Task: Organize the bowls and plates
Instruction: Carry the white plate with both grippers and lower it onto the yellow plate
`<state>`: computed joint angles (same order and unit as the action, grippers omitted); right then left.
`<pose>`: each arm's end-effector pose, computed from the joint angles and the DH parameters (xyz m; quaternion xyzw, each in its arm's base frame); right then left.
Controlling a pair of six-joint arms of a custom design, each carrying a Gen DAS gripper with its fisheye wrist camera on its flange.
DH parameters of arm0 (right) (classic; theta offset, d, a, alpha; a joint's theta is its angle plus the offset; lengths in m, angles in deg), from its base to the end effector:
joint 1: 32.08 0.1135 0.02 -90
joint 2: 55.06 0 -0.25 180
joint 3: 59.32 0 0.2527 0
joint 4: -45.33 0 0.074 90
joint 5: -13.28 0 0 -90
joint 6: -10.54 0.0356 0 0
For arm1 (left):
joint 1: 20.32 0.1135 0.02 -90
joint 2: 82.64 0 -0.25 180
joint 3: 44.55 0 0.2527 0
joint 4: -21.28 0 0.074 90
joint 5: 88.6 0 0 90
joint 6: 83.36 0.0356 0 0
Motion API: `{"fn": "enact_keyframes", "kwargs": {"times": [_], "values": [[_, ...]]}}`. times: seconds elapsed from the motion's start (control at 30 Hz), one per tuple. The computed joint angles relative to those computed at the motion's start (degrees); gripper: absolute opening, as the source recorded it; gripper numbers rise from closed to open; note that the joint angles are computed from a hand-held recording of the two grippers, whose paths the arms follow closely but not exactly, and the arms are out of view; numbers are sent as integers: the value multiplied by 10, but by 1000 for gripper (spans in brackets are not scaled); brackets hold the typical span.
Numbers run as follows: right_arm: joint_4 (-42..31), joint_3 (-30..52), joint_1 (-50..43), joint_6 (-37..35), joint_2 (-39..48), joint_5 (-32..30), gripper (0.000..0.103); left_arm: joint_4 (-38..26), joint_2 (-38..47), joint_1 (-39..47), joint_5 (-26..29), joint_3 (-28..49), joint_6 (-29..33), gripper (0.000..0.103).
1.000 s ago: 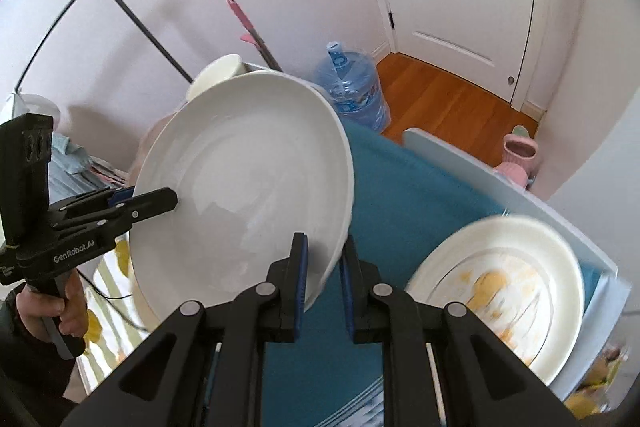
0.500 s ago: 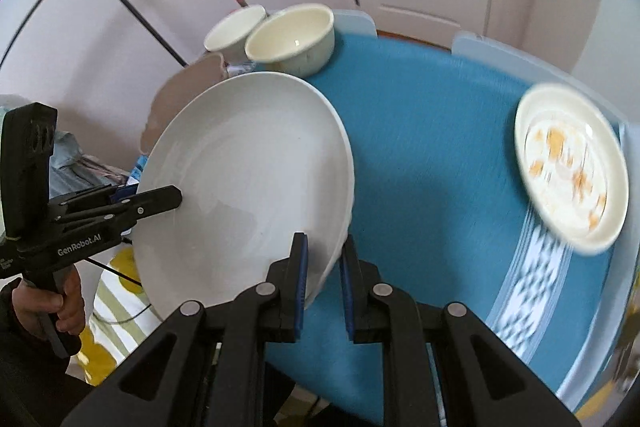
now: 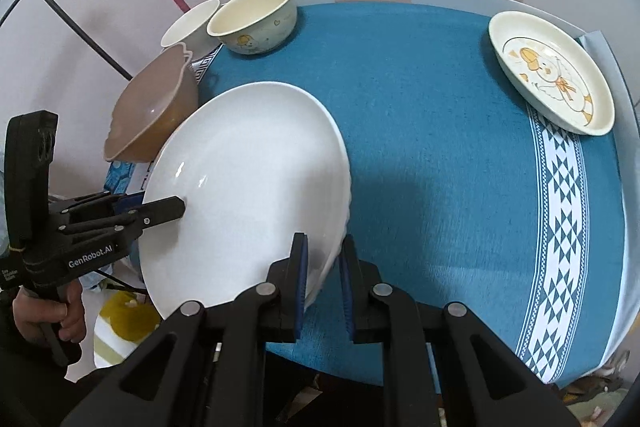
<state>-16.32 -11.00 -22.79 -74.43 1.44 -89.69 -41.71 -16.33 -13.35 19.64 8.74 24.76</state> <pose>0.1661 0.0353 0.1840 -0.0561 0.9768 0.1320 0.1588 0.1918 0.0122 0.1809 0.1144 0.9735 -0.1274 0.1515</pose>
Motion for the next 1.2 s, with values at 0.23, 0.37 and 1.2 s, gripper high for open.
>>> {"fn": "enact_keyframes", "kwargs": {"times": [0.23, 0.37, 1.2], "values": [[-8, -7, 18, 33, -15, 28, 14, 27, 16, -42, -42, 2, 0, 23], [-10, -9, 24, 38, -19, 41, 14, 38, 28, -65, -67, 6, -3, 23], [6, 0, 81, 39, 8, 86, 14, 52, -62, -156, -217, -16, -12, 23]]}}
